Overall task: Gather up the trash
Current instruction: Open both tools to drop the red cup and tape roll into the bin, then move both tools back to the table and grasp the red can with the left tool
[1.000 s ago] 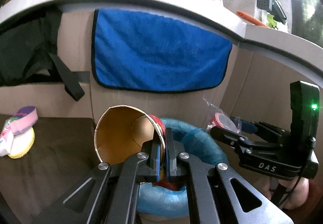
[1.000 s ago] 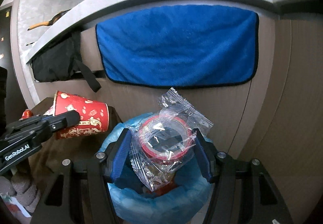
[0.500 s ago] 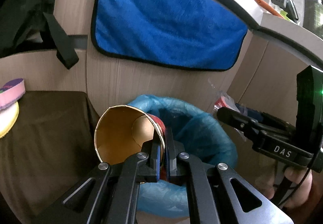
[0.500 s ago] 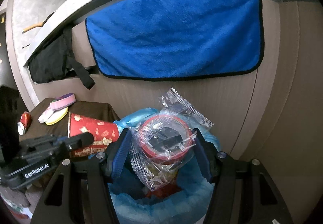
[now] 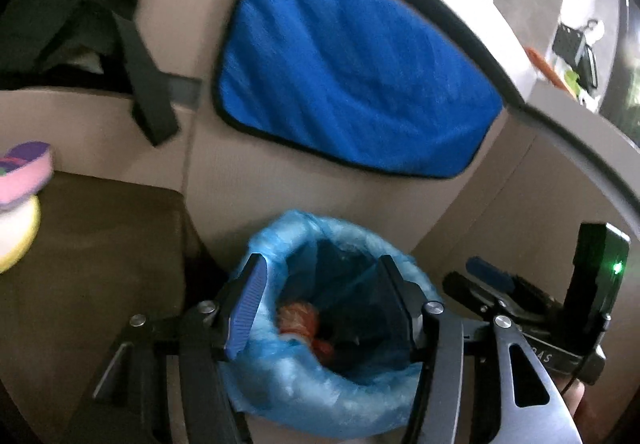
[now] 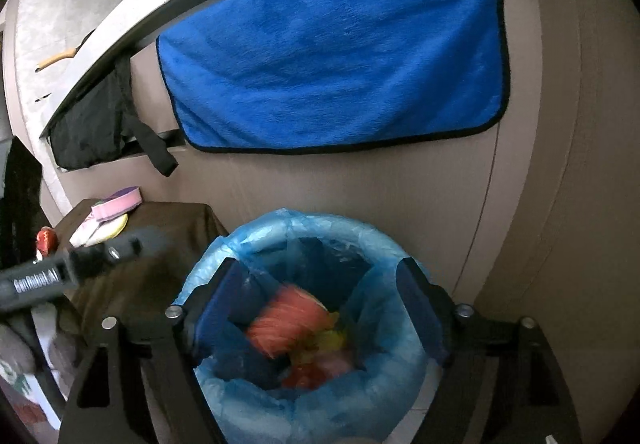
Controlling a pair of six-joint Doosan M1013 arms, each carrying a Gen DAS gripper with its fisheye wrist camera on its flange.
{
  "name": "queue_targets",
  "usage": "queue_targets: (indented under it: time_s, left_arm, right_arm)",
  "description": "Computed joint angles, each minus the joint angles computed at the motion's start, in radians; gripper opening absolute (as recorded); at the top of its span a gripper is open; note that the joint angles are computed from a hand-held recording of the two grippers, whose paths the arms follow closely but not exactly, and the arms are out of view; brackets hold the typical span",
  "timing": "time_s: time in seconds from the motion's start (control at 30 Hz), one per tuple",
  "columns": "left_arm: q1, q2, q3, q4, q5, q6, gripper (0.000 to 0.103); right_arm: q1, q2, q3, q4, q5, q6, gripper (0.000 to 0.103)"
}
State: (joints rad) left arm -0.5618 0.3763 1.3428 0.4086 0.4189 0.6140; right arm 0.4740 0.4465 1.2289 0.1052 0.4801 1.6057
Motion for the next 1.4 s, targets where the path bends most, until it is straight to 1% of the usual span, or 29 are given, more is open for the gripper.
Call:
queue_targets:
  time_s: [0.13, 0.2, 0.23, 0.27, 0.3, 0.33, 0.4, 0.43, 0.5, 0.57, 0.6, 0.63, 0.7, 0.73, 0.8, 0.83, 0.93, 0.97, 1.03, 1.07, 1.13, 1.2, 1.3, 1.33, 1.4]
  left_arm:
    - [-0.008, -0.062, 0.061, 0.185, 0.046, -0.127, 0.056]
    - [-0.013, -0.105, 0.111, 0.303, 0.077, -0.218, 0.057]
    - [-0.015, -0.129, 0.139, 0.366, 0.1, -0.27, 0.057]
    - [-0.018, -0.161, 0.175, 0.444, 0.139, -0.337, 0.057]
    - [-0.019, -0.178, 0.195, 0.479, 0.16, -0.37, 0.058]
    - [-0.019, -0.209, 0.23, 0.539, 0.209, -0.429, 0.058]
    - [-0.016, -0.249, 0.273, 0.593, 0.271, -0.489, 0.058]
    - [-0.011, -0.277, 0.304, 0.623, 0.323, -0.531, 0.058]
    - [0.001, -0.318, 0.35, 0.659, 0.396, -0.596, 0.058]
    - [0.025, -0.355, 0.39, 0.664, 0.428, -0.654, 0.06]
    - [0.04, -0.372, 0.409, 0.658, 0.433, -0.681, 0.06]
    - [0.067, -0.399, 0.439, 0.643, 0.433, -0.72, 0.06]
    - [0.109, -0.43, 0.476, 0.625, 0.422, -0.759, 0.06]
    - [0.122, -0.439, 0.489, 0.618, 0.414, -0.765, 0.06]
    - [0.184, -0.464, 0.525, 0.565, 0.352, -0.744, 0.06]
    - [0.202, -0.469, 0.534, 0.546, 0.331, -0.74, 0.06]
    - [0.3, -0.49, 0.575, 0.418, 0.241, -0.705, 0.061]
    - [0.317, -0.487, 0.578, 0.393, 0.225, -0.694, 0.061]
    - [0.352, -0.482, 0.583, 0.318, 0.193, -0.634, 0.061]
    - [0.374, -0.476, 0.584, 0.259, 0.163, -0.581, 0.061]
    - [0.412, -0.465, 0.586, 0.115, 0.076, -0.444, 0.061]
    - [0.437, -0.446, 0.579, 0.005, 0.043, -0.337, 0.062]
    - [0.441, -0.412, 0.553, 0.005, 0.071, -0.349, 0.062]
    - [0.44, -0.406, 0.552, 0.028, 0.058, -0.37, 0.062]
    - [0.445, -0.394, 0.545, -0.038, 0.021, -0.309, 0.062]
  right_arm:
    - [0.015, -0.018, 0.01, -0.017, -0.014, 0.004, 0.077]
    - [0.03, -0.027, 0.014, -0.044, -0.023, 0.004, 0.077]
    - [0.038, -0.031, 0.016, -0.064, -0.029, 0.01, 0.077]
    - [0.051, -0.036, 0.021, -0.081, -0.046, 0.01, 0.077]
    - [0.059, -0.039, 0.023, -0.089, -0.058, 0.008, 0.077]
    - [0.068, -0.042, 0.024, -0.095, -0.069, 0.007, 0.077]
    - [0.089, -0.042, 0.021, -0.09, -0.092, -0.006, 0.077]
    - [0.098, -0.039, 0.015, -0.078, -0.095, -0.021, 0.077]
    - [0.115, -0.026, -0.009, -0.014, -0.082, -0.091, 0.078]
    - [0.13, -0.005, -0.045, 0.052, -0.049, -0.158, 0.078]
    - [0.138, 0.007, -0.064, 0.093, -0.03, -0.196, 0.078]
    - [0.146, 0.02, -0.085, 0.128, -0.009, -0.228, 0.078]
    - [0.163, 0.045, -0.122, 0.159, 0.022, -0.26, 0.078]
    - [0.173, 0.058, -0.14, 0.165, 0.035, -0.271, 0.078]
    - [0.193, 0.081, -0.173, 0.163, 0.059, -0.283, 0.078]
    - [0.202, 0.095, -0.194, 0.16, 0.078, -0.289, 0.078]
    - [0.225, 0.13, -0.246, 0.16, 0.131, -0.307, 0.078]
    - [0.23, 0.136, -0.254, 0.157, 0.139, -0.311, 0.078]
    - [0.243, 0.156, -0.285, 0.132, 0.163, -0.306, 0.078]
    - [0.249, 0.168, -0.301, 0.123, 0.179, -0.305, 0.078]
    - [0.254, 0.184, -0.326, 0.115, 0.203, -0.301, 0.078]
    - [0.258, 0.198, -0.347, 0.116, 0.216, -0.294, 0.078]
    - [0.263, 0.216, -0.378, 0.118, 0.247, -0.281, 0.078]
    - [0.264, 0.22, -0.385, 0.121, 0.254, -0.284, 0.078]
    - [0.269, 0.224, -0.393, 0.102, 0.26, -0.282, 0.078]
